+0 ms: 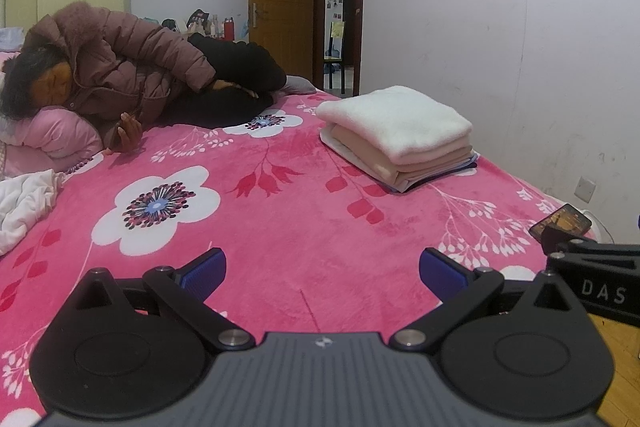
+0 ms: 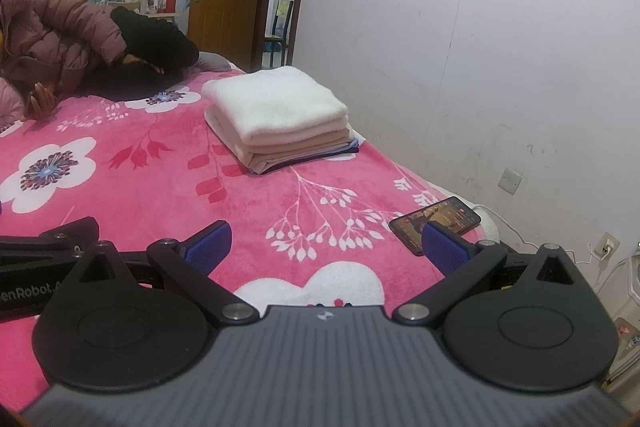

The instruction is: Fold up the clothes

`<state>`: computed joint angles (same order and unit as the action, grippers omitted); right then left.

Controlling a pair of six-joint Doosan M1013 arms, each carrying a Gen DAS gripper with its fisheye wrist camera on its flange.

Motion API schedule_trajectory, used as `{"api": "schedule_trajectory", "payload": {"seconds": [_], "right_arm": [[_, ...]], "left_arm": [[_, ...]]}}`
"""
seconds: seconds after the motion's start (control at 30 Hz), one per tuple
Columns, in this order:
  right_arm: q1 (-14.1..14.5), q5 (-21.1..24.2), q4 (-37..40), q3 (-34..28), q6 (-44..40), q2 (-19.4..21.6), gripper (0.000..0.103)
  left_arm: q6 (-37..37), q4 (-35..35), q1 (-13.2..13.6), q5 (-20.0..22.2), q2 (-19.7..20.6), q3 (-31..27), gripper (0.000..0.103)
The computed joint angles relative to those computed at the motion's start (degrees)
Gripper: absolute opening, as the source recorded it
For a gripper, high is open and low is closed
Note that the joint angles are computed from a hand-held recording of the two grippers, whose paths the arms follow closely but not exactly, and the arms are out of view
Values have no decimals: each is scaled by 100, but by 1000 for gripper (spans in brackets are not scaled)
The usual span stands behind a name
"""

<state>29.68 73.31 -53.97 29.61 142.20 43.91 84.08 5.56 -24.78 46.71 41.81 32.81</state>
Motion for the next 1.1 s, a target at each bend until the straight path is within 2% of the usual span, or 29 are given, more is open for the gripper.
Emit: {"api": "schedule_trajectory", "payload": {"seconds": [1.1], "right_arm": [[-9, -67, 18, -52, -43, 32, 102]], "left_arm": [[-23, 80, -1, -8, -5, -17, 103]]}}
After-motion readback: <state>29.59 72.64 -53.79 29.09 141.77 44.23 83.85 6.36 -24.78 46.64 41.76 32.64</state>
